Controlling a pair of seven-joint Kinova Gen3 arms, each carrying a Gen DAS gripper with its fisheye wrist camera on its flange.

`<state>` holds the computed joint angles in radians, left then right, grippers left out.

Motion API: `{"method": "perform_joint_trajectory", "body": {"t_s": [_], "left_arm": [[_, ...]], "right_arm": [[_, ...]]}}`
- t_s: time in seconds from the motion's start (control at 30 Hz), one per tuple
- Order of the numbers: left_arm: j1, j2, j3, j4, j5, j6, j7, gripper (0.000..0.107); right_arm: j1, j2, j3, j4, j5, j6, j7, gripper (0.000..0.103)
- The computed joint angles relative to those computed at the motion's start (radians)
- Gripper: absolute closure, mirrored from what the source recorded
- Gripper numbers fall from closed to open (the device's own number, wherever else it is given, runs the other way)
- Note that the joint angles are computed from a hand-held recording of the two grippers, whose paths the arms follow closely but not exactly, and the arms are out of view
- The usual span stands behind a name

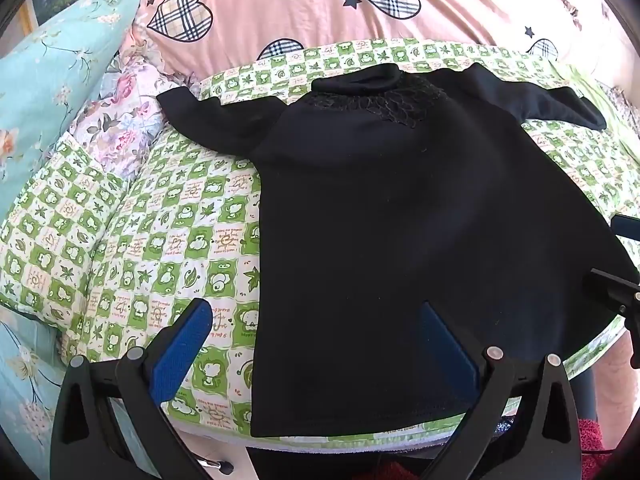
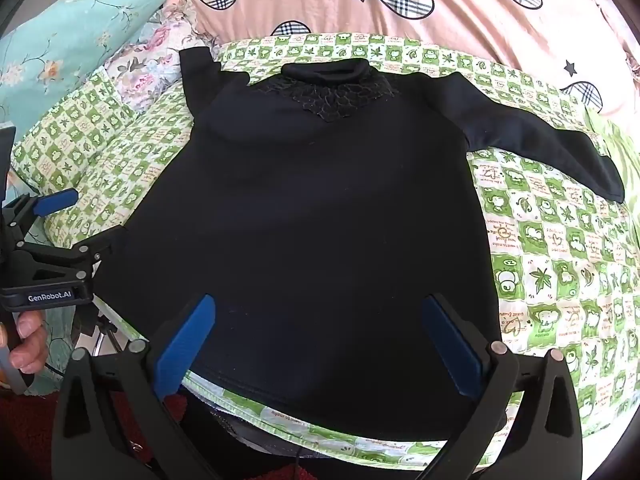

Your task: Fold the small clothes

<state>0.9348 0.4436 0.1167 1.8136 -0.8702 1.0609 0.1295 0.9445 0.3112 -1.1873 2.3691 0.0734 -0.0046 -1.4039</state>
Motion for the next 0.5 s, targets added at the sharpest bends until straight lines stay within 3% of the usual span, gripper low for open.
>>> {"method": "perform_joint_trajectory", "body": {"t_s": [0.5], "left_arm": [[-0.009, 0.000, -0.003, -0.006, -0.001, -0.004, -0.015, 0.005]], "right_arm": [[0.017, 0.014, -0.007, -0.009, -0.011, 0.008, 0.017, 0.000]]}}
